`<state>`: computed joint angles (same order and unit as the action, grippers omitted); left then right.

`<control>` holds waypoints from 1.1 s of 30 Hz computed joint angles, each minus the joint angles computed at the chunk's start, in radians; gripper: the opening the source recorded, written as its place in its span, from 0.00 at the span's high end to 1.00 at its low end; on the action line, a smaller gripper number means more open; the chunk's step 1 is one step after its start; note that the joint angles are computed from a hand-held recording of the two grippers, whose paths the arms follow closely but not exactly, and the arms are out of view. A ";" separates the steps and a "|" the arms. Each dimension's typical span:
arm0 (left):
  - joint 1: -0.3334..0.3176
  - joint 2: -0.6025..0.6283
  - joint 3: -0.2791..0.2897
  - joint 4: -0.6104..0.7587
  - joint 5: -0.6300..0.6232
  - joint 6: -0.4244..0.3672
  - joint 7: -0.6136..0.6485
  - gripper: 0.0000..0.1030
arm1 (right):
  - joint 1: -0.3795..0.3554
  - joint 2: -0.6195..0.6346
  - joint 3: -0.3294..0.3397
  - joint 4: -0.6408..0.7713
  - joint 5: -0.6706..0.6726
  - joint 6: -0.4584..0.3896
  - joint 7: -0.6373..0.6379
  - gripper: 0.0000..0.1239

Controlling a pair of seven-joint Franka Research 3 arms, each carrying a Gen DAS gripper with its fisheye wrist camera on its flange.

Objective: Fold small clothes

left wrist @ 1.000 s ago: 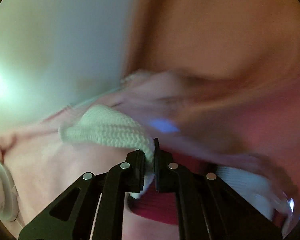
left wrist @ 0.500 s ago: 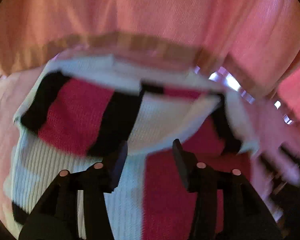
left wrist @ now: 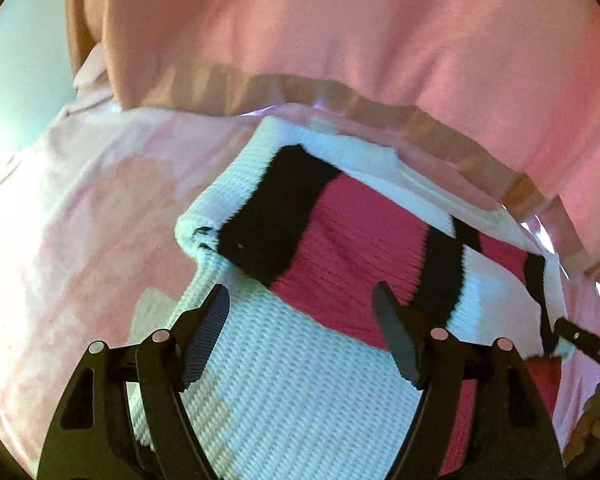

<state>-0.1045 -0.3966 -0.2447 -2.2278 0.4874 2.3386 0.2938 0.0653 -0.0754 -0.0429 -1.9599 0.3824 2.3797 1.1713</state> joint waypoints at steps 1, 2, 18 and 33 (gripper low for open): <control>0.007 0.009 0.004 -0.002 0.003 0.009 -0.009 0.31 | 0.001 0.010 0.000 0.007 0.007 -0.007 0.003 0.39; 0.010 0.010 0.011 -0.010 0.003 0.020 -0.008 0.31 | 0.003 0.022 0.000 0.011 0.025 -0.018 0.000 0.40; 0.047 0.061 0.016 -0.001 0.036 0.064 -0.073 0.31 | 0.023 0.105 0.017 0.124 -0.051 0.092 -0.105 0.95; 0.055 0.115 0.049 0.025 0.023 0.012 -0.081 0.60 | -0.009 0.147 0.002 0.093 -0.007 0.045 -0.154 0.91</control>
